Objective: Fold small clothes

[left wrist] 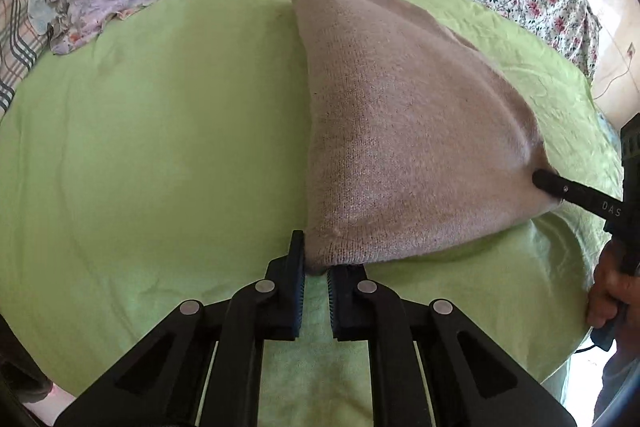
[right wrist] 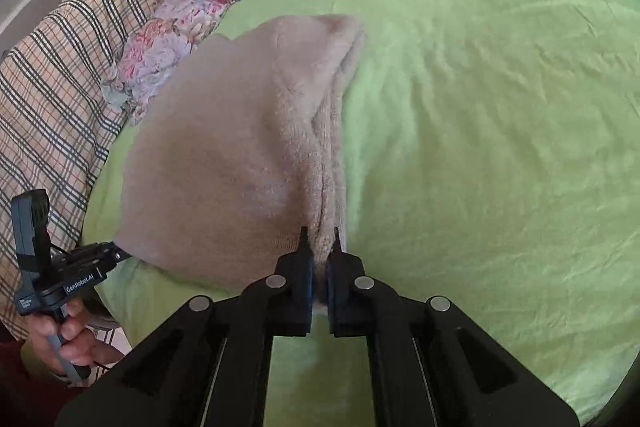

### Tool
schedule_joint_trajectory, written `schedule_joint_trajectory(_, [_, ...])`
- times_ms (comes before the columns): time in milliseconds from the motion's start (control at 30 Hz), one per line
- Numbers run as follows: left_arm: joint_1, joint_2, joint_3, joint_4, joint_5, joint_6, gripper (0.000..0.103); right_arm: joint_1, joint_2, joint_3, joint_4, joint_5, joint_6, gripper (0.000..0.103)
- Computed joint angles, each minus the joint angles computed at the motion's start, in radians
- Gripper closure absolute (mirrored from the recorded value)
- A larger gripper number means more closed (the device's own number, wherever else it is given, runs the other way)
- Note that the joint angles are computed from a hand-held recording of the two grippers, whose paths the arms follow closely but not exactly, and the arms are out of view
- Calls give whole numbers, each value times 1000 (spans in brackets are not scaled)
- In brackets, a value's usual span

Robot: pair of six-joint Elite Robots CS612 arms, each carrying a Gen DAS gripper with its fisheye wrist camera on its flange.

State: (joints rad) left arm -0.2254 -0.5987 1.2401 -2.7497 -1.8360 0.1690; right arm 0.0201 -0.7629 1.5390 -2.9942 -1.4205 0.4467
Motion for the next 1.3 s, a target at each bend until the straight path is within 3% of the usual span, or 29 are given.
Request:
schedule_joint_trajectory(167, [2, 1, -10, 41, -29, 30, 94, 8, 4, -15, 64, -34, -7, 97])
schedule_joint_trajectory(267, [20, -6, -15, 101, -93, 62, 91, 13, 0, -17, 86, -53, -18, 93])
schedule_joint_trajectory(333, [33, -15, -3, 105, -129, 85, 91, 11, -10, -8, 103, -60, -3, 76])
schedule_joint_trajectory(367, [40, -22, 5, 100, -149, 100, 91, 9, -16, -1, 107, -55, 11, 73])
schedule_joint_trajectory(467, [58, -35, 13, 85, -217, 129, 91, 1, -42, 20, 77, -43, 63, 71])
schedule_joint_trajectory(567, [64, -34, -10, 61, -285, 143, 88, 6, -58, 20, 3, -87, 63, 69])
schedule_joint_trajectory(667, [57, -11, -57, 35, -324, 139, 85, 4, -30, -42, -39, -30, 41, 69])
schedule_joint_trajectory(767, [51, 25, -131, 100, -400, 158, 85, 7, 31, -143, -4, 39, -1, 69])
schedule_joint_trajectory(867, [32, 48, -165, 171, -365, 184, 85, 7, 71, -210, 104, 47, -11, 70])
schedule_joint_trajectory(900, [26, 56, -176, 205, -337, 193, 86, 8, 83, -227, 150, 24, -25, 74])
schedule_joint_trajectory(933, [23, 67, -192, 245, -316, 200, 86, 7, 91, -235, 174, 1, -30, 86])
schedule_joint_trajectory(1000, [20, 89, -208, 272, -298, 175, 93, 1, 101, -229, 155, -22, -12, 103])
schedule_joint_trajectory(1067, [24, 94, -205, 247, -325, 142, 93, -8, 98, -214, 125, 17, 27, 103])
schedule_joint_trajectory(1300, [25, 64, -158, 230, -336, 146, 90, 12, 59, -169, 91, -11, 19, 100])
